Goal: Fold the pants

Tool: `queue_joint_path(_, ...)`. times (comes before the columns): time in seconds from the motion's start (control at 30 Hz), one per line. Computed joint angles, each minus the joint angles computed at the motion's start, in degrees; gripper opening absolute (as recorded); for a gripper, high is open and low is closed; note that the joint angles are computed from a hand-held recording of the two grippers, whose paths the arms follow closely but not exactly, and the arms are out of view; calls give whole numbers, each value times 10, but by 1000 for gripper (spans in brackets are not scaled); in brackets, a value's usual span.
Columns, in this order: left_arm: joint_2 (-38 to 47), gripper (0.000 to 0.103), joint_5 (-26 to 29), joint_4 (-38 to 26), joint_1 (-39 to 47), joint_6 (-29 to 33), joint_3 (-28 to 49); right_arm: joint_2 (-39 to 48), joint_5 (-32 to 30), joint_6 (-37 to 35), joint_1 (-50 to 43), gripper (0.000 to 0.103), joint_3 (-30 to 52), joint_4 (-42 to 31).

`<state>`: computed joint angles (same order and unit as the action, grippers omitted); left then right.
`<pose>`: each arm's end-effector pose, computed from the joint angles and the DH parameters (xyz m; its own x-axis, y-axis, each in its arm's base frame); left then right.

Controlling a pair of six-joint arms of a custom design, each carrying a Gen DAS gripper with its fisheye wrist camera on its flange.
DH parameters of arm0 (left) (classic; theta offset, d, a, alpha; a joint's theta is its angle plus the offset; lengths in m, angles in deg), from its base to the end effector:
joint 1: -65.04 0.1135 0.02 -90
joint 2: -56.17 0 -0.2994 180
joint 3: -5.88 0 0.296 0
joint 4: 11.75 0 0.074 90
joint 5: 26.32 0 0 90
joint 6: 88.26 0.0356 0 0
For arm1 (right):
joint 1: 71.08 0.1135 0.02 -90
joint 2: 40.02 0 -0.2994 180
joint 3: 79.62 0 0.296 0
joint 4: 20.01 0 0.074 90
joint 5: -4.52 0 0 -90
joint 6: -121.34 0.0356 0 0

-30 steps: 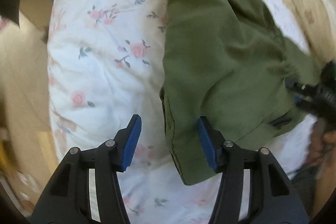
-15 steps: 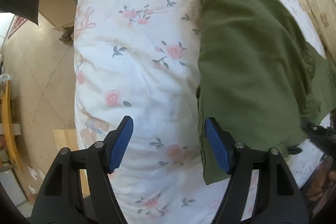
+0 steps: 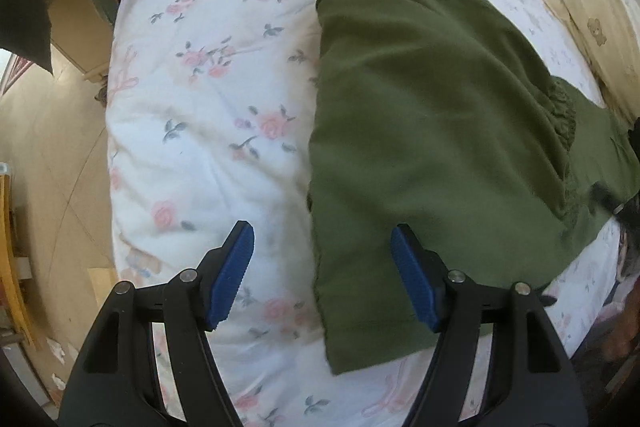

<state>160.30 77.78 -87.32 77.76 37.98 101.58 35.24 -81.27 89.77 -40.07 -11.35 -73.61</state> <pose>0.3894 0.0790 0.2525 -0.8940 0.3860 -0.2275 0.4213 0.8970 -0.1336 0.2511 0.1479 0.2716 -0.8023 0.5091 -0.3116 0.3833 0.8396 0.3849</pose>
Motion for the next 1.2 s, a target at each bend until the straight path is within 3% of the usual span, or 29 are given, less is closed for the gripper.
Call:
queue_joint_path(0.13,30,68,2,-23,-11,-22,35,68,-60,-5,-23,12,-28,34)
queue_joint_path(0.2,46,68,26,-40,-5,-44,79,21,-90,54,-40,13,-74,74)
queue_joint_path(0.3,74,68,56,-64,4,-70,144,-47,-43,72,-6,21,-72,34)
queue_joint_path(0.37,101,70,54,-77,-2,-78,186,-109,-37,124,26,26,-96,56)
queue_joint_path(0.47,129,70,43,-76,-14,-91,224,-163,-22,242,106,75,-153,157)
queue_joint_path(0.5,141,70,45,-81,-18,-99,240,-169,-5,285,141,82,-180,218)
queue_joint_path(0.57,167,71,52,-99,-23,-102,274,-165,16,368,191,84,-236,329)
queue_joint_path(0.67,202,71,64,-110,-33,-104,311,-55,26,466,242,85,-279,544)
queue_joint_path(0.7,214,71,73,-119,-37,-106,327,-6,33,478,249,86,-276,603)
queue_joint_path(0.8,247,71,98,-156,-48,-105,371,70,70,467,262,86,-262,685)
queue_joint_path(0.87,255,71,98,-155,-57,-101,381,104,70,442,246,86,-251,716)
queue_joint_path(1.07,297,71,78,-161,-81,-90,417,100,109,461,228,83,-248,651)
queue_joint_path(1.2,328,69,92,-176,-94,-66,449,118,89,456,207,88,-222,626)
